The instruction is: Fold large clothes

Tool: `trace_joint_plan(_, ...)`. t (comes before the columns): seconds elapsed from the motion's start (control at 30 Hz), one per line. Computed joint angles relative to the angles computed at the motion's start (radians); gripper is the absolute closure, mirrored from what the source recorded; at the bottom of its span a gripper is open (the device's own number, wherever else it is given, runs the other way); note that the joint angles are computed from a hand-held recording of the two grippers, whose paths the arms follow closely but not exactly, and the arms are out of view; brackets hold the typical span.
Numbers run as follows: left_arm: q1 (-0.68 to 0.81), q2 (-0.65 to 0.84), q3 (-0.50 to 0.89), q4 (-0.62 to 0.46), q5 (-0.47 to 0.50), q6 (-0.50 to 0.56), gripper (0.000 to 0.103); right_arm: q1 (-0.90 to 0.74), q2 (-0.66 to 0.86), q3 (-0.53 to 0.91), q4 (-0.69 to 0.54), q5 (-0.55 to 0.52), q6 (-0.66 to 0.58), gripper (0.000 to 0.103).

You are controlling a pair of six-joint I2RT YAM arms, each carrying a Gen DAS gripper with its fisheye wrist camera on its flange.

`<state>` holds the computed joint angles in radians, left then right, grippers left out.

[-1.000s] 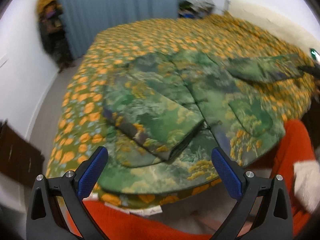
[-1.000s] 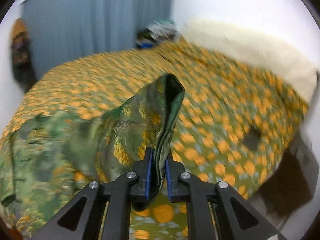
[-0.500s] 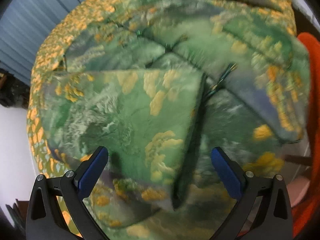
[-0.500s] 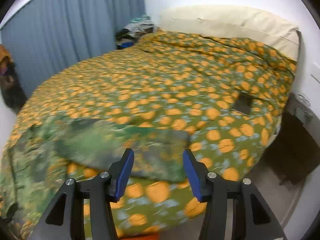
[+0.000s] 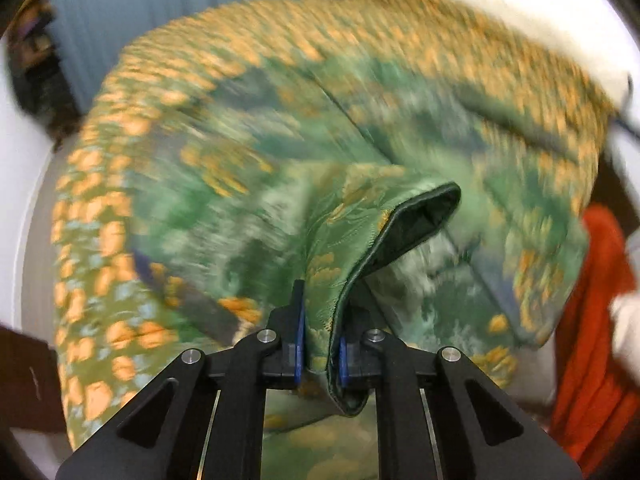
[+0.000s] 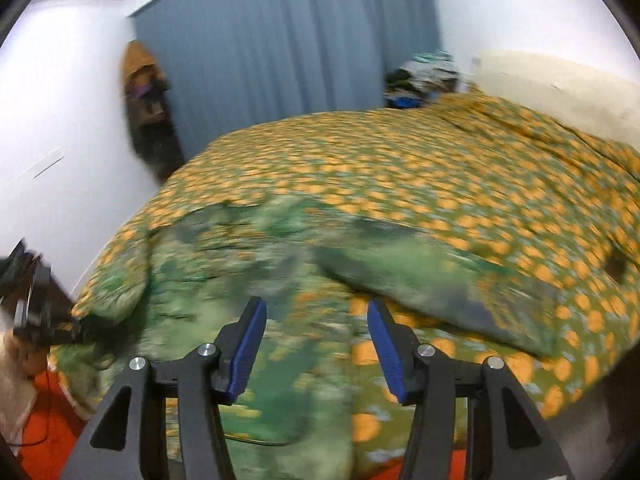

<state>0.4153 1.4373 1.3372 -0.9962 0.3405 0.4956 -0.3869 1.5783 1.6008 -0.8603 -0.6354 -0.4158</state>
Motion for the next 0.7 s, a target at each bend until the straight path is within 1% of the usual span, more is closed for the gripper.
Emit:
trace_joint_plan(0.07, 0.142, 0.013, 0.129, -0.069, 0.096, 0.003, 0.092, 0.033, -0.022, 0.007, -0.021, -0.010, -0.012, 0.049)
trace_joint_plan(0.13, 0.251, 0.055, 0.232, -0.097, 0.160, -0.008, 0.092, 0.063, -0.044, 0.014, -0.032, -0.018, -0.026, 0.049)
trace_joint_plan(0.17, 0.345, 0.093, 0.322, -0.135, 0.206, -0.011, 0.092, 0.070, -0.050, 0.019, -0.039, -0.022, -0.033, 0.049)
trace_joint_plan(0.23, 0.463, 0.166, 0.436, -0.150, 0.232, -0.035, 0.092, 0.087, -0.061, 0.033, -0.046, -0.034, -0.034, 0.049)
trace_joint_plan(0.3, 0.564, 0.250, 0.532, -0.156, 0.248, -0.081, 0.091, 0.095, -0.075, 0.039, -0.042, -0.042, -0.037, 0.049)
trace_joint_plan(0.33, 0.614, 0.298, 0.573, -0.143, 0.241, -0.117, 0.090, 0.097, -0.083, 0.036, -0.036, -0.045, -0.036, 0.049)
trace_joint_plan(0.43, 0.689, 0.377, 0.591, -0.050, 0.132, -0.216, 0.079, 0.092, -0.090, 0.040, -0.038, -0.050, -0.040, 0.049)
trace_joint_plan(0.47, 0.716, 0.390, 0.566, 0.004, 0.069, -0.253, 0.071, 0.089, -0.089, 0.044, -0.040, -0.047, -0.044, 0.049)
trace_joint_plan(0.5, 0.735, 0.397, 0.551, 0.026, 0.043, -0.268, 0.061, 0.084, -0.086, 0.044, -0.039, -0.041, -0.050, 0.049)
trace_joint_plan(0.53, 0.759, 0.401, 0.524, 0.049, 0.023, -0.286, 0.058, 0.077, -0.086, 0.042, -0.037, -0.032, -0.059, 0.049)
trace_joint_plan(0.6, 0.786, 0.372, 0.446, 0.069, 0.029, -0.293, 0.057, 0.058, -0.089, 0.032, -0.032, -0.014, -0.074, 0.049)
trace_joint_plan(0.63, 0.793, 0.354, 0.412, 0.063, 0.041, -0.276, 0.056, 0.052, -0.086, 0.031, -0.032, -0.005, -0.081, 0.049)
trace_joint_plan(0.67, 0.789, 0.312, 0.348, 0.068, 0.048, -0.244, 0.050, 0.045, -0.082, 0.029, -0.031, 0.008, -0.089, 0.045)
trace_joint_plan(0.7, 0.784, 0.285, 0.320, 0.060, 0.052, -0.220, 0.042, 0.036, -0.079, 0.024, -0.024, 0.014, -0.094, 0.043)
